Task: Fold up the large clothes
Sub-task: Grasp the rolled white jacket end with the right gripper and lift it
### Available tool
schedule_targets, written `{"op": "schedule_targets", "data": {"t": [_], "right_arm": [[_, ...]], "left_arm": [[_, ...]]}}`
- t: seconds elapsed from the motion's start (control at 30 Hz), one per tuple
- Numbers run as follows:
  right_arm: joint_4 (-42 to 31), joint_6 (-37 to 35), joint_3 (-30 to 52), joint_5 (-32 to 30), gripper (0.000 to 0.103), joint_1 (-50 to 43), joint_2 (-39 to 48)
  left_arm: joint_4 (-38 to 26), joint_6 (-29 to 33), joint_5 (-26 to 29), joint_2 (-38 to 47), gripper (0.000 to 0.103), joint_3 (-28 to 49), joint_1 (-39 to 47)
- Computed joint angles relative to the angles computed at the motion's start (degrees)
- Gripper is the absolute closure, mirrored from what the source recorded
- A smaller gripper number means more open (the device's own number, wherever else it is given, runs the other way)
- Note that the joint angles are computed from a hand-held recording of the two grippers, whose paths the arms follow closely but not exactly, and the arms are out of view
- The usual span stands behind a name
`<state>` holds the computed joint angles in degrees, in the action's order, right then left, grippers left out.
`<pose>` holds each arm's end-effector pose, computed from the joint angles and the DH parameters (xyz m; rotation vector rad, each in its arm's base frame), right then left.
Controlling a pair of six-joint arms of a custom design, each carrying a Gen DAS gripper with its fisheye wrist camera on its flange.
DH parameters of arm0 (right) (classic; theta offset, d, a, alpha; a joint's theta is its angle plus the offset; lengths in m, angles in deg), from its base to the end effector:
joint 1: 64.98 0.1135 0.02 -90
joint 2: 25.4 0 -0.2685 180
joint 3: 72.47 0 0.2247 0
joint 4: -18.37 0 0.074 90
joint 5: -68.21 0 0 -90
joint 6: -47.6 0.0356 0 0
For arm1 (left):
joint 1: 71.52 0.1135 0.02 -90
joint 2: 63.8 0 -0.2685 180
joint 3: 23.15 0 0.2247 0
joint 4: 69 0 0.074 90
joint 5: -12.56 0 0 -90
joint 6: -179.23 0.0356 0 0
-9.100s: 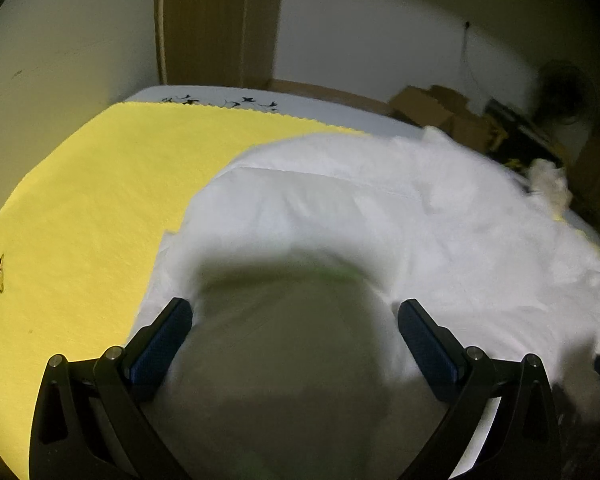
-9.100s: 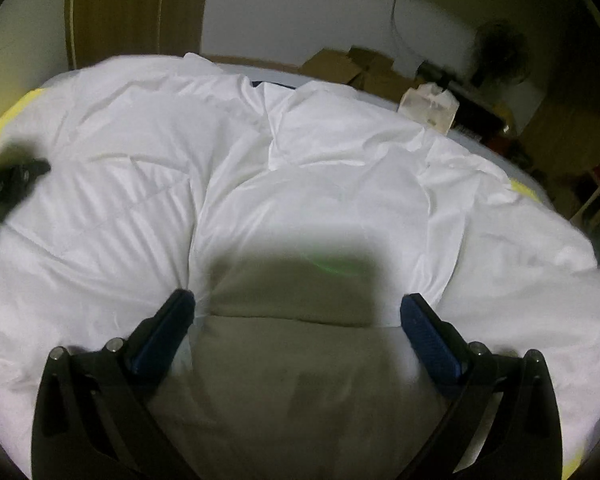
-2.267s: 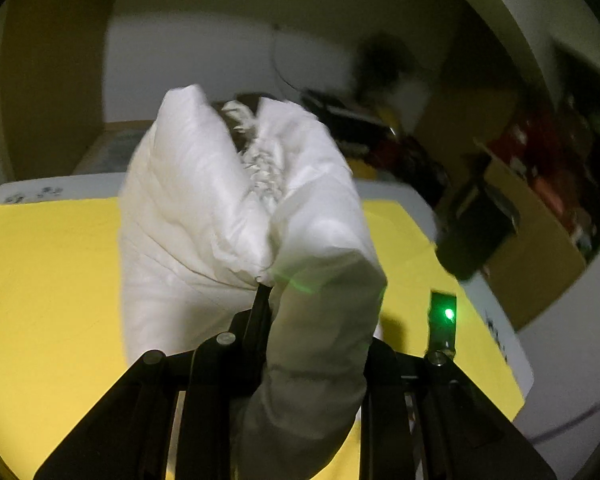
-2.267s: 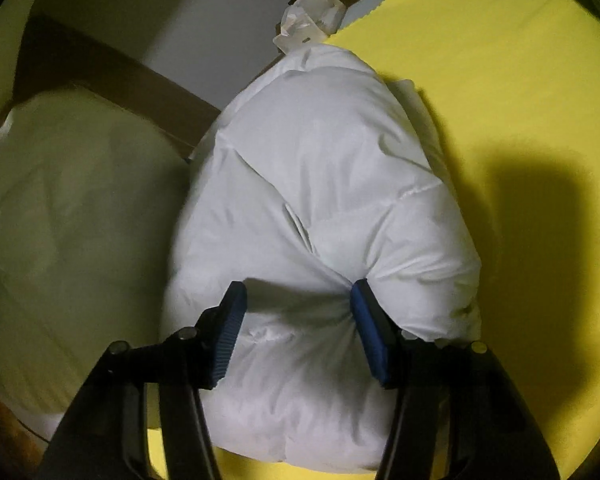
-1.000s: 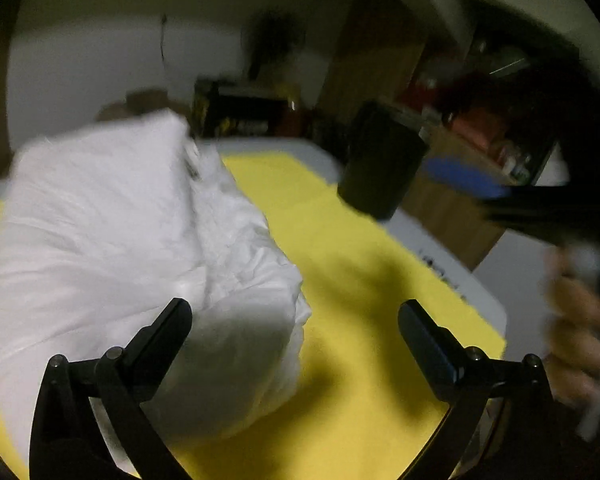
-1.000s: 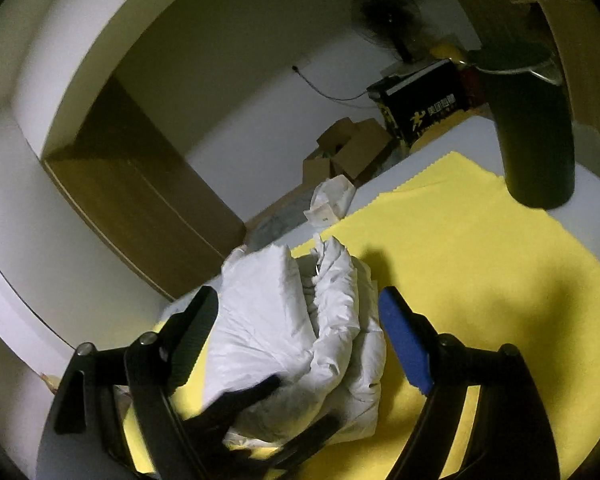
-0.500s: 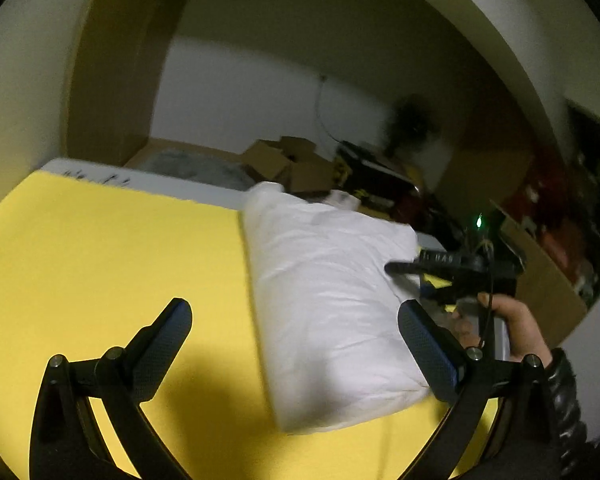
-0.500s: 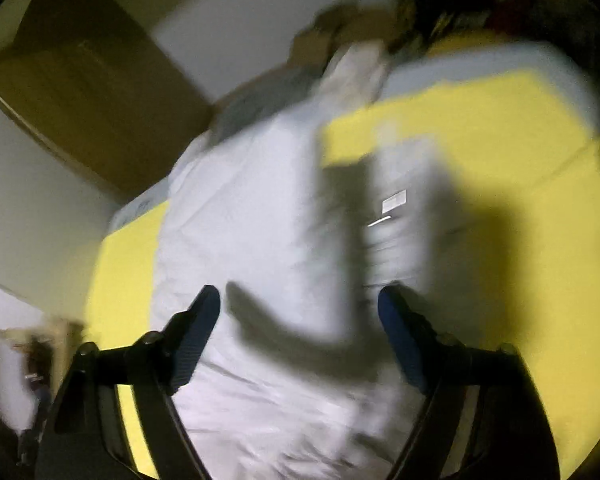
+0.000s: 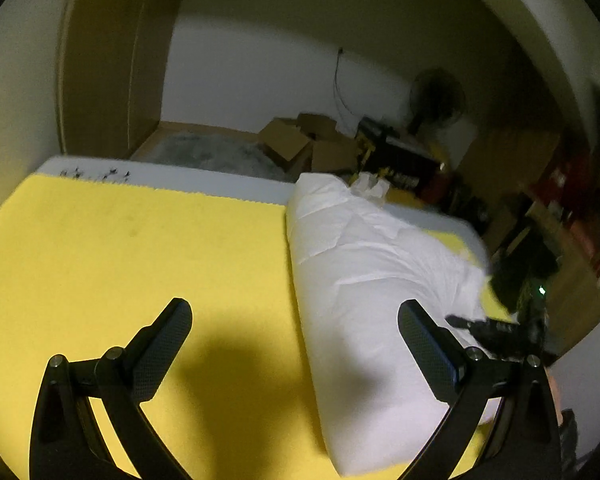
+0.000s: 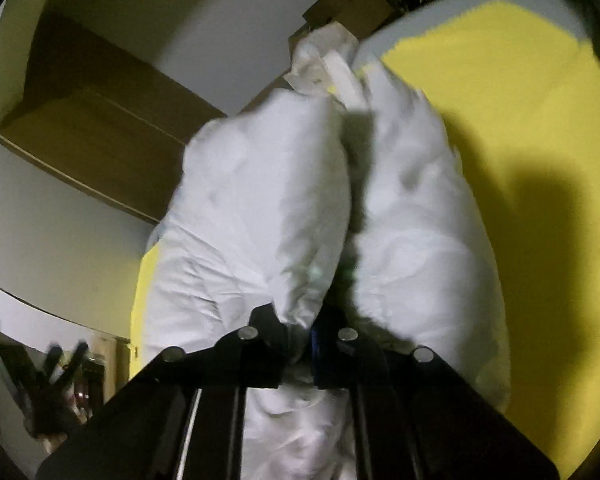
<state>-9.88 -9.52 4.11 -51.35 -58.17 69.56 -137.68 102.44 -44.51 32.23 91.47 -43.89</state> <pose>0.3241 0.0564 0.2338 0.3008 2.4341 0.9346 0.2994 0.1349 0.3725 -0.0434 2.2934 -0.3428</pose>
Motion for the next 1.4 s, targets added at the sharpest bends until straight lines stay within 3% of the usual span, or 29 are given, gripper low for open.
{"op": "schedule_targets", "data": {"t": [0.07,0.33,0.4,0.57,0.8,0.97,1.1,1.17,1.23,1.27,1.3,1.4], "right_arm": [[6.8,0.0,-4.7,-1.1,0.094,-0.3,1.0],[12.3,-3.1,-8.4,3.6,0.094,2.8,1.5],[13.8,-3.3,-9.7,4.3,0.094,3.4,1.2],[14.4,-3.8,-12.3,5.9,0.094,5.3,-1.2],[11.1,-5.0,-8.5,8.2,0.094,7.3,0.4],[8.8,-5.3,-5.3,6.9,0.094,6.0,2.5],[4.4,-6.1,-2.8,7.8,0.091,6.5,1.5],[-0.3,-6.7,-1.5,8.0,0.077,5.6,-1.6],[0.5,-4.2,-4.6,5.3,0.018,3.5,-8.0],[1.0,-3.3,-6.7,3.2,0.006,1.8,-12.1],[0.0,-2.6,-8.9,2.2,0.000,-0.3,-17.5],[-9.2,-4.0,-11.9,-2.4,0.000,-7.4,-27.1]], "left_arm": [[2.0,-1.9,-6.9,3.0,0.000,2.4,-5.1],[16.9,-15.2,-19.5,11.1,0.000,3.0,-19.0],[20.7,-17.7,-22.7,10.4,0.000,-1.2,-21.9],[27.3,-17.1,-29.1,11.8,0.000,-8.3,-26.4],[37.6,-21.3,-26.1,14.0,0.000,-15.9,-24.4],[36.7,-23.0,-24.9,17.2,0.000,-13.9,-24.0],[29.4,-22.9,-19.8,18.7,0.000,-8.4,-22.3],[24.1,-21.7,-17.0,18.1,0.000,-5.4,-20.5],[18.3,-18.5,-17.2,17.6,0.000,-1.9,-19.7],[15.8,-16.3,-16.9,16.7,0.000,-0.6,-18.8],[15.1,-14.8,-16.0,15.9,0.000,-0.5,-18.1],[14.4,-10.1,-13.7,11.5,0.000,-2.6,-15.0]]}}
